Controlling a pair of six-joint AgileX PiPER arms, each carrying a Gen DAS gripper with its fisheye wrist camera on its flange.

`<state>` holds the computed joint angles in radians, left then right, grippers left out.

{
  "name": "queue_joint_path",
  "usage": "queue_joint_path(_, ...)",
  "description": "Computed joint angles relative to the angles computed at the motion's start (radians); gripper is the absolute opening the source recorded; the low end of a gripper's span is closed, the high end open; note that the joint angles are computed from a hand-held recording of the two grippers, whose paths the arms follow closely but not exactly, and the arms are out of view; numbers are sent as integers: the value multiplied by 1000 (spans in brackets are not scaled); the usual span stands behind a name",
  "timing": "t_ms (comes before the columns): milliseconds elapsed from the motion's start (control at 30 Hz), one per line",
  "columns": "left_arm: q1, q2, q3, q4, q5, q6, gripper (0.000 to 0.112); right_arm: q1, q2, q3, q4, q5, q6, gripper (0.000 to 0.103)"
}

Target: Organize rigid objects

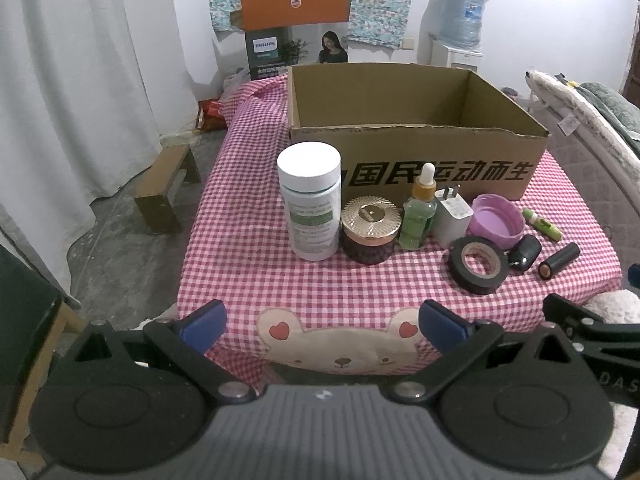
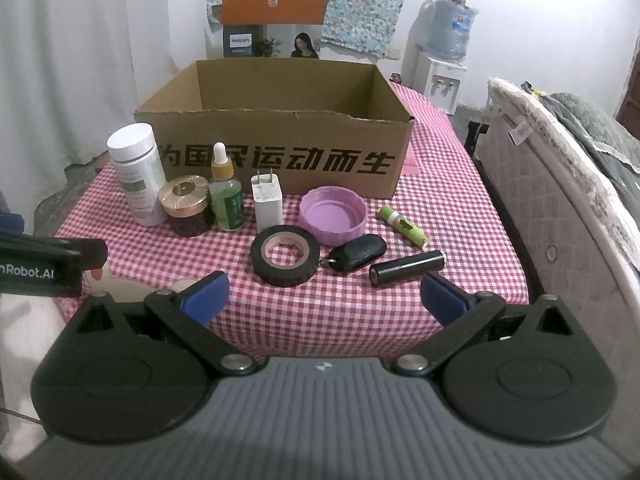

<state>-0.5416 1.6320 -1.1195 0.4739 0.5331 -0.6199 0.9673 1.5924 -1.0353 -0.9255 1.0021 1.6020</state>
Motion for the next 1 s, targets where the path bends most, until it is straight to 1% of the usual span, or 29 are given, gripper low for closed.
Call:
queue_joint_path(167, 9, 17, -26, -19, 8, 28, 103, -13, 3, -5, -7, -6, 2, 102)
queue_joint_path(367, 22, 54, -64, -42, 14, 56, 103, -42, 13, -10, -14, -34, -10, 102)
queue_joint_path(467, 32, 81, -93, -75, 18, 97, 103, -57, 15, -7, -27, -51, -4, 102)
queue_joint_path(633, 37, 108, -119, -140, -20, 190, 103, -99, -11, 33, -55, -110, 29, 102)
queue_joint_path(700, 32, 111, -124, -188, -51, 269, 103, -127, -46, 80, -81, -152, 53, 102)
queue_joint_path(800, 14, 119, -139, -292, -93, 430, 103, -189, -123, 167, -124, -233, 104, 102)
queue_joint_path(833, 7, 127, -151, -359, -105, 522, 103, -217, -154, 200, -139, -261, 125, 102)
queue_joint_path(933, -12, 171, -202, -567, -107, 792, 102, -308, -225, 277, -144, -331, 145, 102)
queue_joint_path(1000, -26, 207, -244, -677, -100, 922, 101, -393, -264, 324, -127, -407, 150, 102)
